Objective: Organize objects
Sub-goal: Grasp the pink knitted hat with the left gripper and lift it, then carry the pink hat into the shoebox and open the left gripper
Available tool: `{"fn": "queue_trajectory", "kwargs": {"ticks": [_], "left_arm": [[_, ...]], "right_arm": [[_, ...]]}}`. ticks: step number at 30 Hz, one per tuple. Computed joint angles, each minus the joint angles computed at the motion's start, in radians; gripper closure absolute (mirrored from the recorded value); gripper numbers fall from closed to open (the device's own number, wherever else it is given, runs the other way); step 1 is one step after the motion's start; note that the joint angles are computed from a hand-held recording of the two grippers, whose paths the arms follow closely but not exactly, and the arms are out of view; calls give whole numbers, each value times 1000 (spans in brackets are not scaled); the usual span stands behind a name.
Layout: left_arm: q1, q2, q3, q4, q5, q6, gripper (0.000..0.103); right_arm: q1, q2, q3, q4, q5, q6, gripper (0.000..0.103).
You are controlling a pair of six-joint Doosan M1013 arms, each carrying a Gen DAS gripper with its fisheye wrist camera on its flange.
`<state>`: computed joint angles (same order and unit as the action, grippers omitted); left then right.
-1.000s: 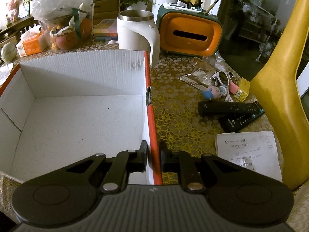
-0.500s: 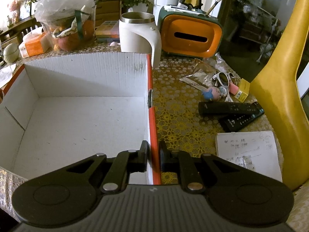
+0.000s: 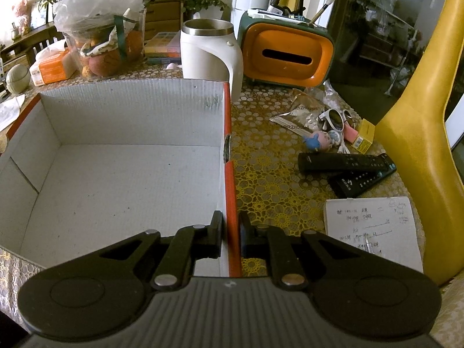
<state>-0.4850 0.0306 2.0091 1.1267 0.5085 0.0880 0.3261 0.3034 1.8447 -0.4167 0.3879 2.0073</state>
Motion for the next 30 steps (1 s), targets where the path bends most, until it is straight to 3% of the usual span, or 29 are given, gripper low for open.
{"fn": "queue_trajectory", "kwargs": {"ticks": [18, 23, 30], "left_arm": [[-62, 51, -105, 103, -156, 6, 89], [-78, 96, -141, 67, -174, 42, 89], [-93, 167, -193, -99, -207, 189, 89]], "right_arm": [[12, -2, -1, 66, 0, -56, 93], [20, -2, -4, 106, 2, -82, 94], [31, -3, -5, 148, 1, -119, 94]]}}
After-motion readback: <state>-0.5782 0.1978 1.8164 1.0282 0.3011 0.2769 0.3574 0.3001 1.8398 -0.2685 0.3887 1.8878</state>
